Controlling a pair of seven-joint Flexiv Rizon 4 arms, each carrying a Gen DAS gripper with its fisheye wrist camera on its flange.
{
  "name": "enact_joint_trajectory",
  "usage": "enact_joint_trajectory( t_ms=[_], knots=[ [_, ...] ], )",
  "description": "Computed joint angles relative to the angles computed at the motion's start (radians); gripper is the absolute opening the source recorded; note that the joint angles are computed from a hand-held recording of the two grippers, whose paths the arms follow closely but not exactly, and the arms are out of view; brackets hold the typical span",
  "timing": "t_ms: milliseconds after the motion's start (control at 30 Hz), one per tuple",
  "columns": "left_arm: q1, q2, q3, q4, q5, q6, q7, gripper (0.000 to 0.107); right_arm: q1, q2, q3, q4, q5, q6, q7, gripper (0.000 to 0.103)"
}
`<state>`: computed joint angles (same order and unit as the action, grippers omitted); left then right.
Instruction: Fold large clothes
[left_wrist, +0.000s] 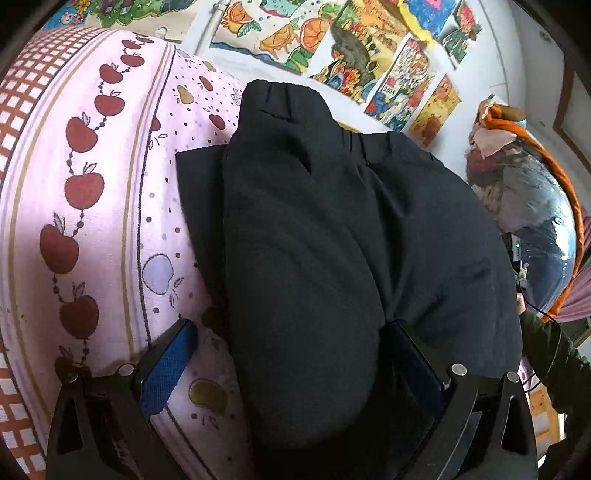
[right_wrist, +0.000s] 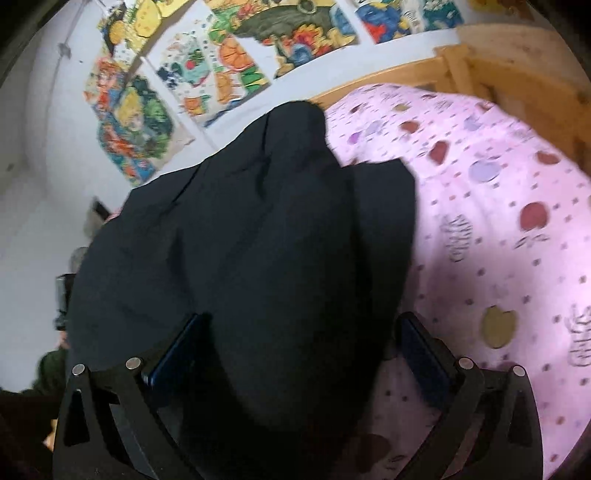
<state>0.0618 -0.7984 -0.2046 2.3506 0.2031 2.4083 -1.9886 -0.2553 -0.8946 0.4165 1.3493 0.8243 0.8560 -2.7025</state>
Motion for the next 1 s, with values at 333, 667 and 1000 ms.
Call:
enact_joint_trajectory(
  t_ms=[333, 667, 1000],
  knots=[
    [0.062, -0.082, -0.019, -0.025, 0.098, 0.093, -0.022, 0.103, -0.001, -0.026, -0.006, -0.023, 0.01, -0.16, -0.003, 0.102],
    [0.087, -0.093, -0.036, -0.042, 0.125, 0.071, -0.022, 0.103, 0.024, -0.027, -0.026, -0.033, 0.004, -0.148, 0.025, 0.102],
    [0.148, -0.1, -0.08, -0.056, 0.182, 0.014, -0.034, 0.103, 0.063, 0.003, -0.052, 0.002, -0.057, -0.104, 0.085, 0.102]
  ],
)
